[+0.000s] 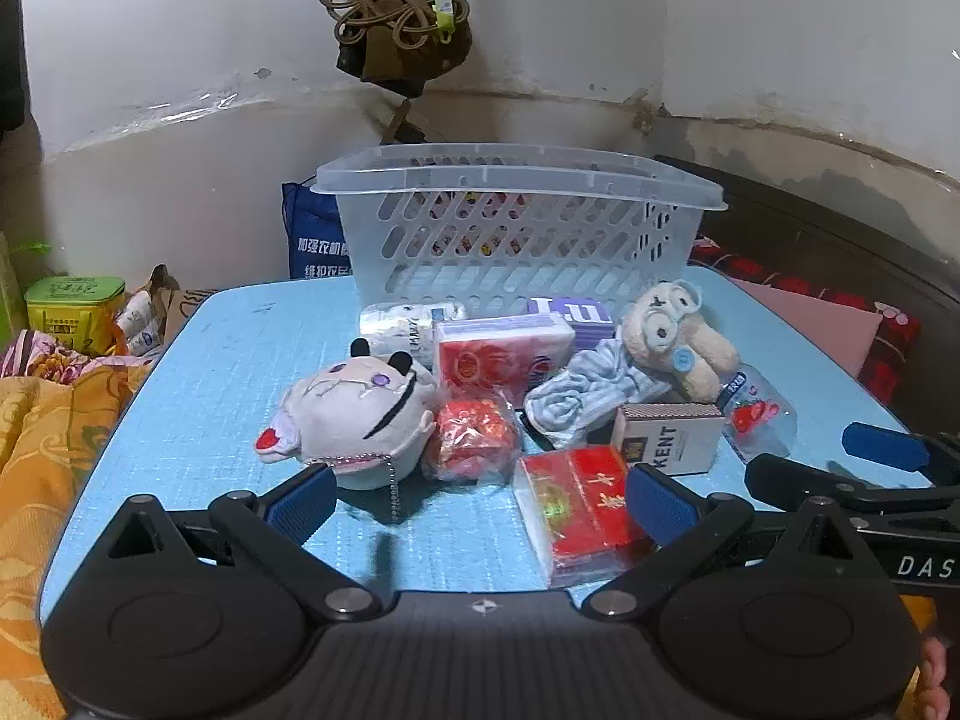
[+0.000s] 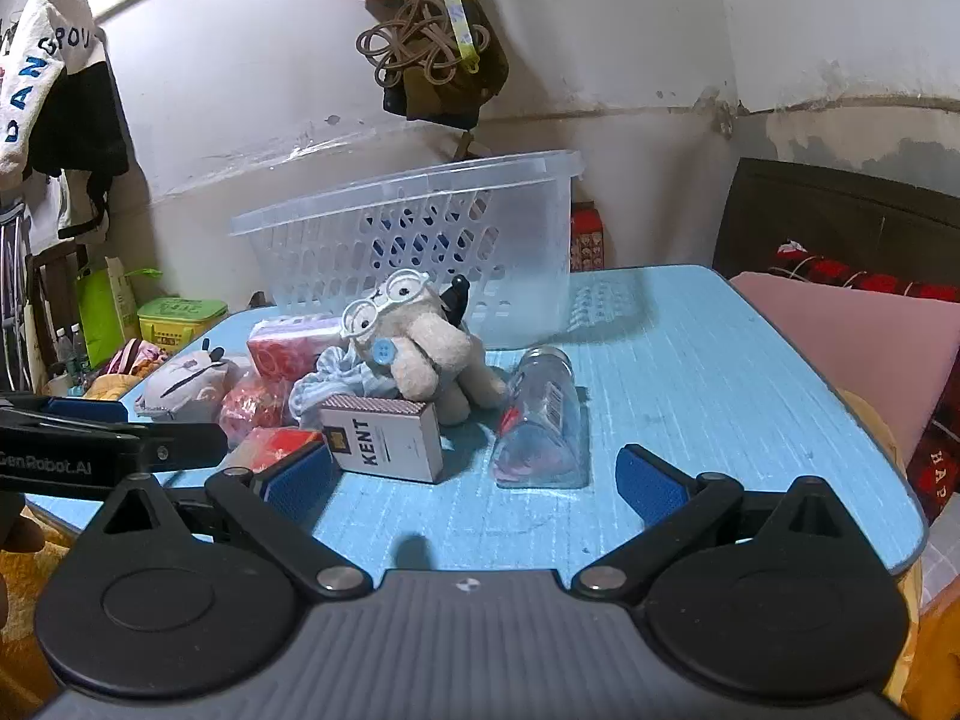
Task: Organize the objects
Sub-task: 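Approach the plush dog with glasses with the right gripper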
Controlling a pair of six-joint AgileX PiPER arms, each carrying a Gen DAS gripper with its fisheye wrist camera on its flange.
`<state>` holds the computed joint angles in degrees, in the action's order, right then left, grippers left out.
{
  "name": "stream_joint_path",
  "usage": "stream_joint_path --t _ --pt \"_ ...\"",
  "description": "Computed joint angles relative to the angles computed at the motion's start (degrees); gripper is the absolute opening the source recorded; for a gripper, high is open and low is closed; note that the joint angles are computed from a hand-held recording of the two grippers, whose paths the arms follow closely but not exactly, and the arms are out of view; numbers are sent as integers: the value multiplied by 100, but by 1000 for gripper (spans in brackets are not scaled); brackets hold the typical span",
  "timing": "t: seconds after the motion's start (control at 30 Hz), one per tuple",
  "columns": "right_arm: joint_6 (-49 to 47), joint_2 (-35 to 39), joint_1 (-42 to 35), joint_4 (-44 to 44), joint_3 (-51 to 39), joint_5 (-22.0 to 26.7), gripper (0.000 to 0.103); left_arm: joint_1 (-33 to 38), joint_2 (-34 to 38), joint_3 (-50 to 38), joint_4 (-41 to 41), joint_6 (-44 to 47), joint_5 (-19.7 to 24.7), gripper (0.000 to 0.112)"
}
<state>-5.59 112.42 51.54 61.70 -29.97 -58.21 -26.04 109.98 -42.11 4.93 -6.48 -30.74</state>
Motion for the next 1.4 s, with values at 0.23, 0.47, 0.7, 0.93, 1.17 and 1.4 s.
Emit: stream_joint_path --t 0.23,0.47,0.7,0.93,1.17,1.4 --pt "-133 64 -43 47 -124 97 103 92 157 -125 218 -180 30 103" --pt "-17 120 2 54 -124 39 103 108 402 -105 152 -133 -350 103" --pt "29 93 7 -17 -81 12 103 168 395 -48 441 -322 -452 103" --pt "-127 141 -47 49 -181 124 103 303 546 -186 520 -416 -398 103" --pt "340 166 -238 -436 -62 213 103 251 540 -144 295 -224 -507 103" --pt "300 216 -142 -267 -44 44 103 275 565 -170 401 -331 -477 103"
